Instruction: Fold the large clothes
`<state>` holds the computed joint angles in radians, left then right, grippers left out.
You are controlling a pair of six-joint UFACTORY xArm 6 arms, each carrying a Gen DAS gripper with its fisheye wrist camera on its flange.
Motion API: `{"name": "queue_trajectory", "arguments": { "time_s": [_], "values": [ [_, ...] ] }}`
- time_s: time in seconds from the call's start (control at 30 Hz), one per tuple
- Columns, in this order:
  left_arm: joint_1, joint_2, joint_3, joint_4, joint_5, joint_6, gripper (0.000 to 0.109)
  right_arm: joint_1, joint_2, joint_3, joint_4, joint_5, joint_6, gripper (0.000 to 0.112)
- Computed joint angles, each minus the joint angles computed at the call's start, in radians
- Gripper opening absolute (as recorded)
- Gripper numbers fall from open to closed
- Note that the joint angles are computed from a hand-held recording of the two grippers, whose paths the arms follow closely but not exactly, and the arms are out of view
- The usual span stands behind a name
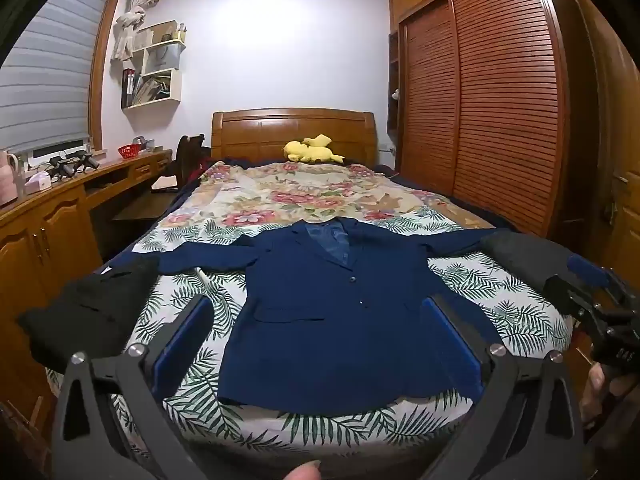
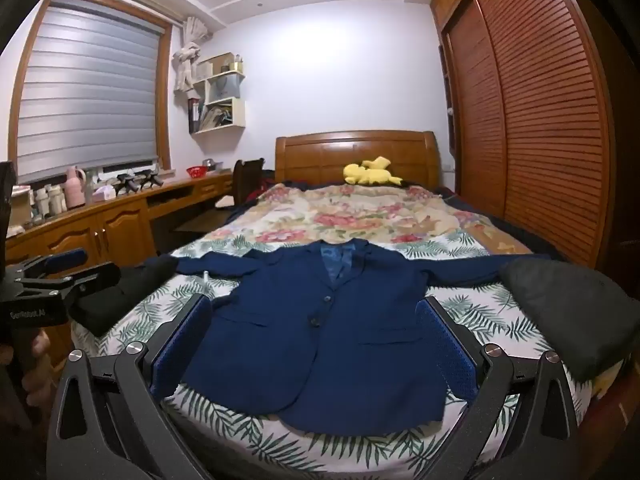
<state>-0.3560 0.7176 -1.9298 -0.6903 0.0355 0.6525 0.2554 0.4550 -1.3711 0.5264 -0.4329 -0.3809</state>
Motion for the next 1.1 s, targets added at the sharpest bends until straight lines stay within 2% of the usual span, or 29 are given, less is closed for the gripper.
{"name": "queue_trajectory", "arguments": {
  "time_s": [0.2,0.33,0.47,0.53,0.63,0.73,0.83,1.1],
  "values": [
    [-0.004,0.006,-0.010,-0.011,0.008,0.010,0.103,-0.006,0.000,0.007,-0.027,-0.013,0.036,0.103],
    [-0.007,-0.011,0.020,-0.056,-0.018,0.044,0.103,-0.005,0.008,-0.008,-0.018,-0.004,0.020,0.103],
    [-0.014,-0.022,0.026,-0.150,-0.019,0.134,0.103,-0.008,0.003,-0.002,-0.013,0.000,0.015,0.103],
    [-0.011,-0.015,0.021,-0.132,-0.022,0.121,0.103,-0.003,0.009,-0.007,0.002,-0.001,0.002,0.103],
    [-0.009,-0.004,0.019,-0.042,-0.031,0.034,0.103,0.003,0.011,-0.015,0.035,0.005,-0.024,0.103],
    [-0.008,-0.004,0.017,-0.033,-0.028,0.020,0.103,0.022,0.015,-0.029,0.128,0.002,-0.108,0.103],
    [-0.005,-0.002,0.016,0.002,-0.030,-0.014,0.103,0.018,0.010,-0.025,0.115,0.009,-0.089,0.103],
    [-0.005,-0.003,0.019,0.002,-0.032,-0.012,0.103,0.015,0.009,-0.024,0.109,0.010,-0.085,0.103]
  ]
}}
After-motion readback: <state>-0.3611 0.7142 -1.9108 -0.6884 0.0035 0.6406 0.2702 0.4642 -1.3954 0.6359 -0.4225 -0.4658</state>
